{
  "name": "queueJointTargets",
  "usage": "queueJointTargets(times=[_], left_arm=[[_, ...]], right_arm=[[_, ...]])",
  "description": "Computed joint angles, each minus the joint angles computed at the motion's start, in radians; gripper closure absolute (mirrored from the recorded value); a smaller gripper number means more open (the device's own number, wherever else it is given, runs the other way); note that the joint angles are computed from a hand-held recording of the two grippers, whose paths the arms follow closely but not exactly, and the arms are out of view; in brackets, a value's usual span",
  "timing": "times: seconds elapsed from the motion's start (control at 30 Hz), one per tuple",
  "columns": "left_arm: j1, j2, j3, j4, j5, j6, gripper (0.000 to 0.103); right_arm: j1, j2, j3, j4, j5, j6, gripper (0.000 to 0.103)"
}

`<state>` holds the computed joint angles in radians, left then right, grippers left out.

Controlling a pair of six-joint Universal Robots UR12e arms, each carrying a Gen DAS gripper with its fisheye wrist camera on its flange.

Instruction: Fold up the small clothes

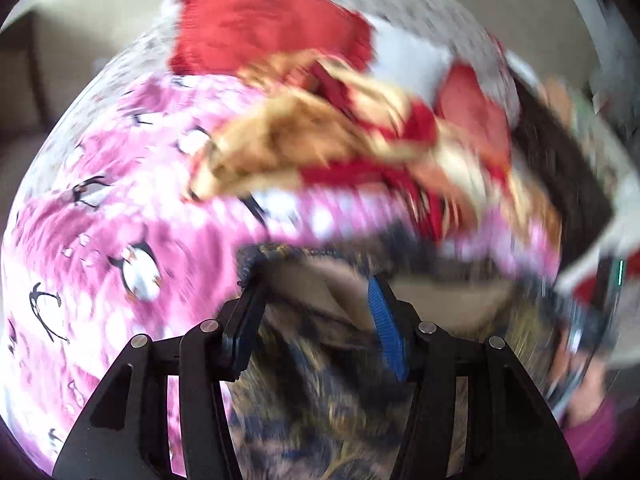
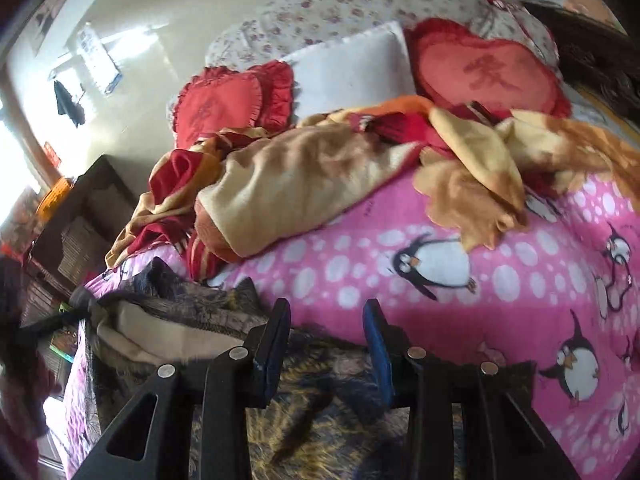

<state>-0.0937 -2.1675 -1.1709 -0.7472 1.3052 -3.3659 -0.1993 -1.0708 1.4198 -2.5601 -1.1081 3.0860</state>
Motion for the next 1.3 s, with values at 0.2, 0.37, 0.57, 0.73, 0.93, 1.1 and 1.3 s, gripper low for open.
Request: queueJointTargets(times=[0.2,0.37,0.57,0.73,0.93,1.1,1.3], left_arm=[[0.024,0.05,-0.072,0.041,-0.063,-0.026,0.051],[0.02,0.084,-0.112,0.044,-0.061,0.002,0.051],[0.024,0.123,-0.154,0.086,-0.041,-0.008,0.035],[0.026,0.162,-0.226,0.049,-0.033,0.035,0.033],[0.019,0.194,-0.325,0.035,-0.004,0.102,0.033],[0.015,0.2,-0.365,-0.021,0.005,0.11,0.033],[0.011,0.207,-0.404,0.032,-0.007,0.031,0.033]], right_arm=[[-0.047,-0.102,0.138,-0.094,0.155,-0.044,0.051],[0.0,-0.114,0.131,0.076,0.174,-0.285,0.053],[0.109,0.001,0.005,0.024,-0.009,-0.183,0.053],[0.113,0.018,-0.022,-0.002,-0.052,-0.069,0.055],[0.005,-0.174,0.206,-0.05,0.043,-0.11,0.021],[-0.108,-0.307,0.399,-0.023,0.086,-0.081,0.019],[-0.134,-0.31,0.463,0.074,0.163,-0.08,0.024]])
